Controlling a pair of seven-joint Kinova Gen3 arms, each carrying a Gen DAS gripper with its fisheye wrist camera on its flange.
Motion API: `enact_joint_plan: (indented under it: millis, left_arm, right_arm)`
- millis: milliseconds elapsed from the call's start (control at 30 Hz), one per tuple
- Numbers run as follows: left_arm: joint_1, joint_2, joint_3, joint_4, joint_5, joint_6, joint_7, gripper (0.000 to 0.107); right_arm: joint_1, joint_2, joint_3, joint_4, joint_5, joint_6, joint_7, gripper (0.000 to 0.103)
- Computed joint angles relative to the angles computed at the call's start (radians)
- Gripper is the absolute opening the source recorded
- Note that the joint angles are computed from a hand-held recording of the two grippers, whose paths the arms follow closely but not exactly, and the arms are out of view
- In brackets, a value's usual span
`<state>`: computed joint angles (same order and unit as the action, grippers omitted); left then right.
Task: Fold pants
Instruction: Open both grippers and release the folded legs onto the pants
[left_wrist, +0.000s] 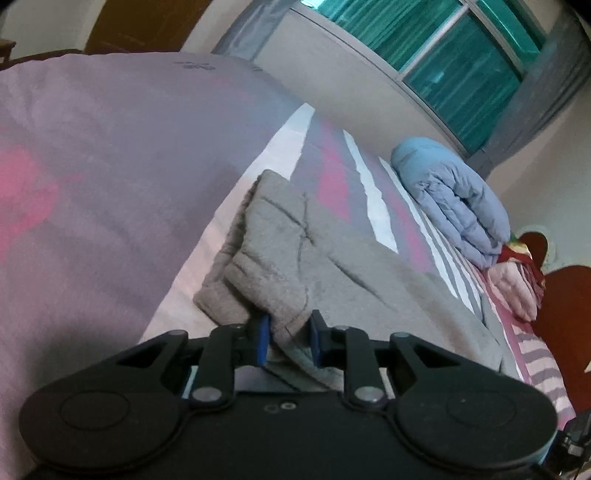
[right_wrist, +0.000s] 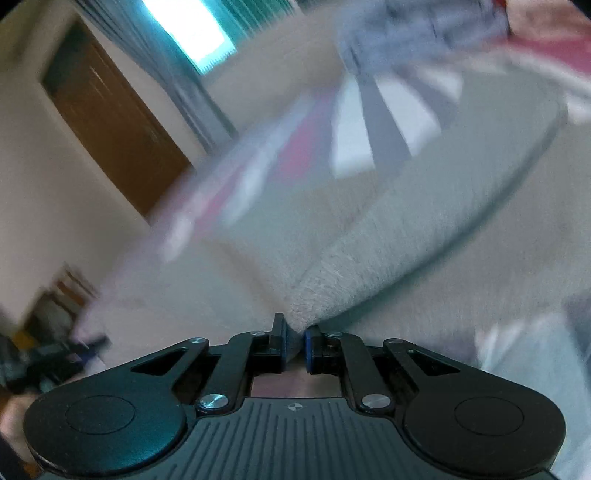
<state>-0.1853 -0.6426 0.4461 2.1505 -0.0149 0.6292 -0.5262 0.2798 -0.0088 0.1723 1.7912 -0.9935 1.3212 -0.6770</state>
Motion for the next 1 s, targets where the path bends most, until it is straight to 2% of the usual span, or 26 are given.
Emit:
enact_joint_plan:
  millis: [67,133,167,200,267,333,433,467,600,667,733,867,967,1000]
  left_arm:
    - [-0.014,-0.002,0.019,-0.026,-0.005,0.041,0.007,0.016]
    - [-0.031,-0.009,0.044,-0.075,-0.009,0.122,0.018,0.023]
    - [-0.052,-0.021,0.078,-0.097,-0.027,0.163,0.042,0.036]
    - [-0.089,-0.037,0.123,-0.117,-0.040,0.204,0.054,0.043]
    - [-0.169,-0.083,0.205,-0.171,-0.022,0.285,0.030,0.047]
    - [-0.262,-0.115,0.275,-0.239,0.037,0.364,-0.012,0.050]
    - [-0.401,-0.149,0.408,-0.338,0.094,0.425,-0.029,0.068]
    - [-0.447,-0.151,0.454,-0.375,0.109,0.445,-0.029,0.069]
    - [-0.614,-0.135,0.637,-0.501,0.127,0.527,0.020,0.073]
    - [-0.658,-0.113,0.716,-0.528,0.103,0.543,0.067,0.084]
    - [-0.693,-0.143,0.731,-0.522,0.132,0.548,0.065,0.088]
    - [-0.690,-0.243,0.694,-0.471,0.188,0.509,0.060,0.090]
    - [-0.683,-0.262,0.658,-0.456,0.226,0.505,0.024,0.090]
    - [-0.684,-0.272,0.647,-0.452,0.239,0.505,0.015,0.090]
  right_arm:
    - [-0.014,0.002,-0.002,-0.010,0.030,-0.013,-0.055,0.009]
    - [0.001,0.011,-0.003,0.000,-0.005,-0.006,-0.045,0.010]
    - [0.011,0.007,0.004,-0.001,-0.016,0.008,-0.026,0.017]
    - [0.021,-0.002,0.013,0.000,-0.023,0.016,-0.005,0.028]
    - [0.043,-0.028,0.038,0.010,-0.036,0.023,0.054,0.036]
    - [0.063,-0.052,0.066,0.016,-0.049,0.020,0.094,0.036]
    - [0.070,-0.061,0.080,-0.007,-0.055,-0.005,0.076,0.037]
    - [0.064,-0.065,0.073,-0.017,-0.047,-0.032,0.065,0.037]
    - [0.022,-0.059,0.038,-0.072,-0.014,-0.107,0.001,0.037]
    - [-0.006,-0.048,0.034,-0.110,0.013,-0.123,-0.020,0.037]
    - [-0.032,-0.027,0.000,-0.155,0.083,-0.157,-0.065,0.039]
    - [-0.096,0.003,-0.061,-0.191,0.233,-0.266,-0.170,0.050]
    - [-0.127,0.028,-0.084,-0.199,0.325,-0.304,-0.218,0.051]
    - [-0.129,0.041,-0.085,-0.202,0.341,-0.313,-0.210,0.047]
